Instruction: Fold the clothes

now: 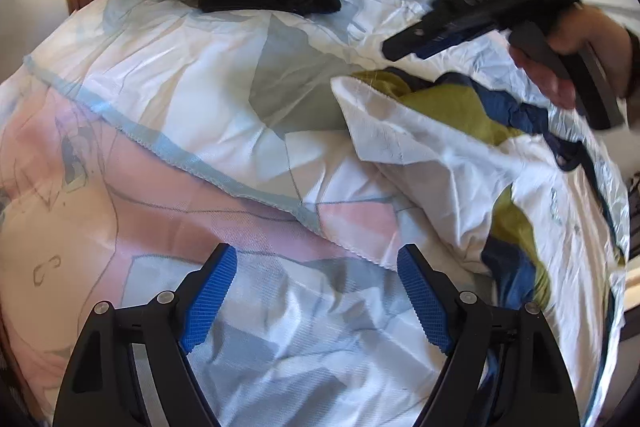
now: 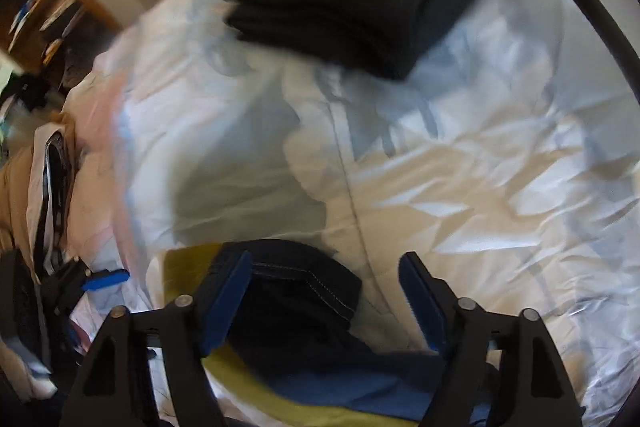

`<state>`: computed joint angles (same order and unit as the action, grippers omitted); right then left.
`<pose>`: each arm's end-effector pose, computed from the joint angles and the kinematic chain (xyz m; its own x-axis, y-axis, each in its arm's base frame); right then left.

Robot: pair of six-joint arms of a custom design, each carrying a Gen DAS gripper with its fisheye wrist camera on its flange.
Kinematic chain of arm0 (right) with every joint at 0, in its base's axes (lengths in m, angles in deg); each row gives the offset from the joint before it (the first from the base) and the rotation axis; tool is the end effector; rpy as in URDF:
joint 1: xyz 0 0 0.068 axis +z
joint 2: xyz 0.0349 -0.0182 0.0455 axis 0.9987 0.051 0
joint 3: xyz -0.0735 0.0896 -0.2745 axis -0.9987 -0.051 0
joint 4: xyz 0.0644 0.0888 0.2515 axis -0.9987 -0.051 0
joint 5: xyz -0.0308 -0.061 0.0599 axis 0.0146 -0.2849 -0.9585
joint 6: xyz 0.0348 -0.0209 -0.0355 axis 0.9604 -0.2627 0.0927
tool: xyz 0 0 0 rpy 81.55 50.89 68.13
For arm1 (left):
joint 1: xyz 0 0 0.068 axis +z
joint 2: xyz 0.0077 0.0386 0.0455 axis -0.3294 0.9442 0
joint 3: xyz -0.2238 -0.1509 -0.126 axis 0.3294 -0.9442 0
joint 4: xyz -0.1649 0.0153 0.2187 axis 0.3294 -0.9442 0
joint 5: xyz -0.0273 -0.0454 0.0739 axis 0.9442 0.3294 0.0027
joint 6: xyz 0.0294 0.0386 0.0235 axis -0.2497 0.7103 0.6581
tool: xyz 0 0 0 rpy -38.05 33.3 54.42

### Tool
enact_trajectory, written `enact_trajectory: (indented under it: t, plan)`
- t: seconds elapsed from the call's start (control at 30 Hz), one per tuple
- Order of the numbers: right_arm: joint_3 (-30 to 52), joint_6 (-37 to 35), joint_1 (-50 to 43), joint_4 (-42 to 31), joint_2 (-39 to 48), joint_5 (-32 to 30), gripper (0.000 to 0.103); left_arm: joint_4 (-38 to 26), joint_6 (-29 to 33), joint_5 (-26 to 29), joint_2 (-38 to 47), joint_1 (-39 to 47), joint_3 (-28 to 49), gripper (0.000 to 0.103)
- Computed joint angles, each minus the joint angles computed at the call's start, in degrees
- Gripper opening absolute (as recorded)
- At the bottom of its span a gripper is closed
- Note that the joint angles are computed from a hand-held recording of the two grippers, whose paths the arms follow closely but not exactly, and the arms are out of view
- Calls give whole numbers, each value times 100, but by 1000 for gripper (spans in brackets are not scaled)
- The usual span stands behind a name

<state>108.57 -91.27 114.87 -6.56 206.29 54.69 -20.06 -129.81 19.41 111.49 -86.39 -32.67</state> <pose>0.4289 0.2375 0.2611 -0.4347 -0.8780 -0.2003 -0.8953 0.3973 0.2015 0.1238 -0.2488 0.2125 -0.7912 -0.3474 -0.5034 -0.2760 0.9373 -0.2130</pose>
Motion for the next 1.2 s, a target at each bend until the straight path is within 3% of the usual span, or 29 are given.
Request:
enact_trajectory:
  t: [0.17, 0.23, 0.27, 0.3, 0.43, 0.6, 0.7, 0.73, 0.77, 0.8, 0.83, 0.87, 0.93, 1.07, 1.13, 1.2]
  plan:
    - [-553, -546, 183, -24, -68, 407, 71, 256, 333, 97, 109, 104, -55, 83]
    - [-696, -610, 205, 163, -101, 591, 26, 310, 341, 90, 85, 127, -85, 83]
    - [-714, -644, 216, 232, -121, 621, 24, 362, 348, 99, 64, 146, -118, 83]
    - [-677, -680, 225, 277, -151, 580, 15, 414, 359, 105, 42, 163, -151, 83]
    - [-417, -745, 255, 435, -196, 402, 12, 525, 334, 124, -35, 183, -245, 83]
    - [218, -307, 287, 729, 41, 400, 12, 585, 303, 71, -59, 181, -286, 83]
    - [-249, -212, 354, 1359, -152, 748, 13, 537, 339, 38, 2, 179, -237, 83]
    - [-643, -163, 360, 1752, -352, 806, 21, 542, 350, 35, 18, 196, -227, 83]
    - [-1106, -65, 363, 2236, -610, 870, 33, 578, 358, 37, 22, 217, -239, 83]
    - [-1523, 59, 357, 2671, -885, 935, 66, 608, 363, 41, 16, 232, -254, 83]
    - [-1933, 201, 343, 3104, -1189, 1006, 91, 652, 390, 64, -17, 260, -294, 83]
    - [-2453, 266, 323, 3443, -1577, 954, 96, 710, 461, 107, -71, 323, -354, 83]
    - [-3618, 219, 258, 3803, -2520, 540, 97, 439, 479, 95, -150, 389, -317, 83]
    - [-5347, 178, 153, 4105, -4164, -213, 97, -892, 323, -202, -249, 769, -104, 83]
    - [-6260, 379, 282, 4325, -4729, -274, 93, -1042, 34, -281, -604, 904, -320, 83]
    - [-7021, 716, 456, 4776, -5059, -347, 90, -762, -134, -177, -1167, 1028, -745, 83]
